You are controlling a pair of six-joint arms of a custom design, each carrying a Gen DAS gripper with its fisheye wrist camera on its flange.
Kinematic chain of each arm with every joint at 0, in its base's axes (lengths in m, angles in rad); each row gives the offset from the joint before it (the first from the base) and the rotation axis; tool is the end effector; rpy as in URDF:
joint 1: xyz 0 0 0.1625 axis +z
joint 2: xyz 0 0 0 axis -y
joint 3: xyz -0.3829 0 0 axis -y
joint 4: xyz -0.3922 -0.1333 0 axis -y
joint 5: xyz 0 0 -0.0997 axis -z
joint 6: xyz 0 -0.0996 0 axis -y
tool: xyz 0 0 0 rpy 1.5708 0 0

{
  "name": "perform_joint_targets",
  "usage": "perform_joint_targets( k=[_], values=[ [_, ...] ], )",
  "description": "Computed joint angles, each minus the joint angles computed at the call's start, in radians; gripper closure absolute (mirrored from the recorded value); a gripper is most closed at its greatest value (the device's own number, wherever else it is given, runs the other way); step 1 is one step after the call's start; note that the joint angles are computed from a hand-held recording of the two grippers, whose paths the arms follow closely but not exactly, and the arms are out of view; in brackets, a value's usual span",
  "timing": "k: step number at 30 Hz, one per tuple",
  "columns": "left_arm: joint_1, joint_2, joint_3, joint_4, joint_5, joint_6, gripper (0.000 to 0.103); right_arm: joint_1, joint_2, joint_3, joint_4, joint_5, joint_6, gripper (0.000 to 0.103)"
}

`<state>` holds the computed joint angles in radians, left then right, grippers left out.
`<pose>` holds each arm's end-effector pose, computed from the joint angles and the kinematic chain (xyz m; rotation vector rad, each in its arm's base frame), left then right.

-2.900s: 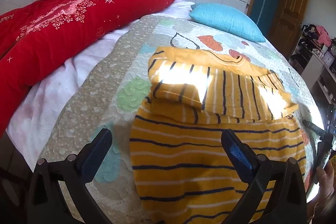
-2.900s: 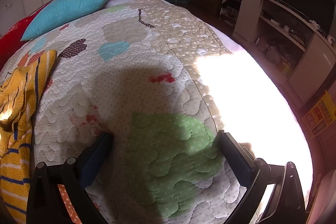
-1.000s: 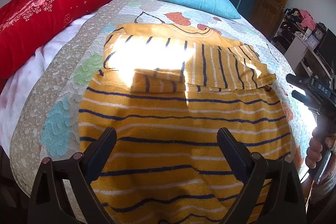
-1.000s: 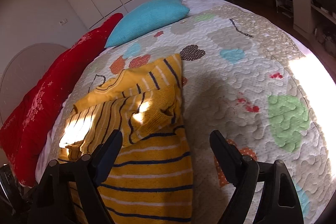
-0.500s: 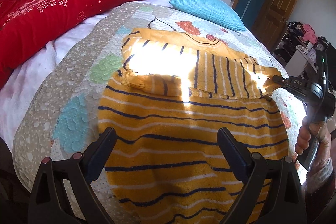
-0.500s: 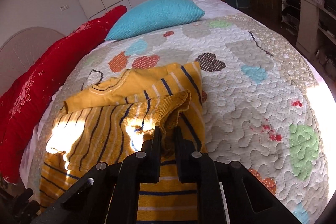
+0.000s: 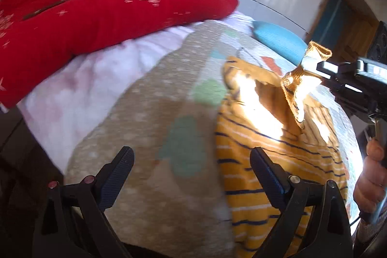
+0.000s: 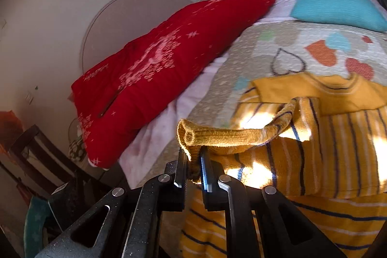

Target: Fold small clothes

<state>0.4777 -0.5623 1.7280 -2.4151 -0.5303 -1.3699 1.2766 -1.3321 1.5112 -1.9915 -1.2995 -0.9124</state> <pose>-0.3940 -0.4508 -0.0731 -0.1049 2.2876 -1.1088 -0.0198 -0.6170 0.3954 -0.9627 2.8508 -0.5337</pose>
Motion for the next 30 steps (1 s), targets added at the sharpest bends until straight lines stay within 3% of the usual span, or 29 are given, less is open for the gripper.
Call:
perform_joint_targets(
  k=[5,8,10,14,16,19,22,26,27,28,30],
  values=[
    [-0.019,-0.196,0.205,0.259,0.018,-0.427,0.007,0.126,0.043,0.101,0.126,-0.055,-0.091,0.09],
    [-0.03,-0.262,0.279,0.33,0.003,-0.562,0.007,0.158,0.05,0.155,0.135,-0.105,-0.125,0.084],
    [-0.035,-0.282,0.308,0.338,-0.001,-0.592,0.007,0.147,0.025,0.191,0.082,-0.112,-0.155,0.07],
    [-0.03,-0.269,0.316,0.293,-0.009,-0.548,0.007,0.077,-0.022,0.199,-0.094,-0.141,-0.158,0.065],
    [-0.021,-0.25,0.311,0.228,-0.01,-0.495,0.007,0.046,-0.027,0.198,-0.239,-0.203,-0.161,0.058],
    [-0.003,-0.207,0.29,0.095,-0.003,-0.383,0.007,0.022,-0.006,0.216,-0.45,-0.338,-0.214,0.057],
    [0.007,-0.159,0.252,-0.009,-0.005,-0.269,0.007,0.007,0.032,0.238,-0.562,-0.423,-0.275,0.057],
    [0.005,-0.107,0.188,-0.064,-0.016,-0.159,0.007,0.006,0.095,0.252,-0.683,-0.444,-0.32,0.057],
    [0.002,-0.096,0.172,-0.061,-0.015,-0.141,0.007,0.008,0.109,0.252,-0.701,-0.451,-0.314,0.063],
    [0.0,-0.087,0.157,-0.056,-0.015,-0.127,0.007,0.009,0.118,0.251,-0.706,-0.448,-0.3,0.08],
    [-0.006,-0.07,0.131,-0.055,-0.016,-0.102,0.007,0.003,0.122,0.22,-0.662,-0.423,-0.237,0.094]
  ],
)
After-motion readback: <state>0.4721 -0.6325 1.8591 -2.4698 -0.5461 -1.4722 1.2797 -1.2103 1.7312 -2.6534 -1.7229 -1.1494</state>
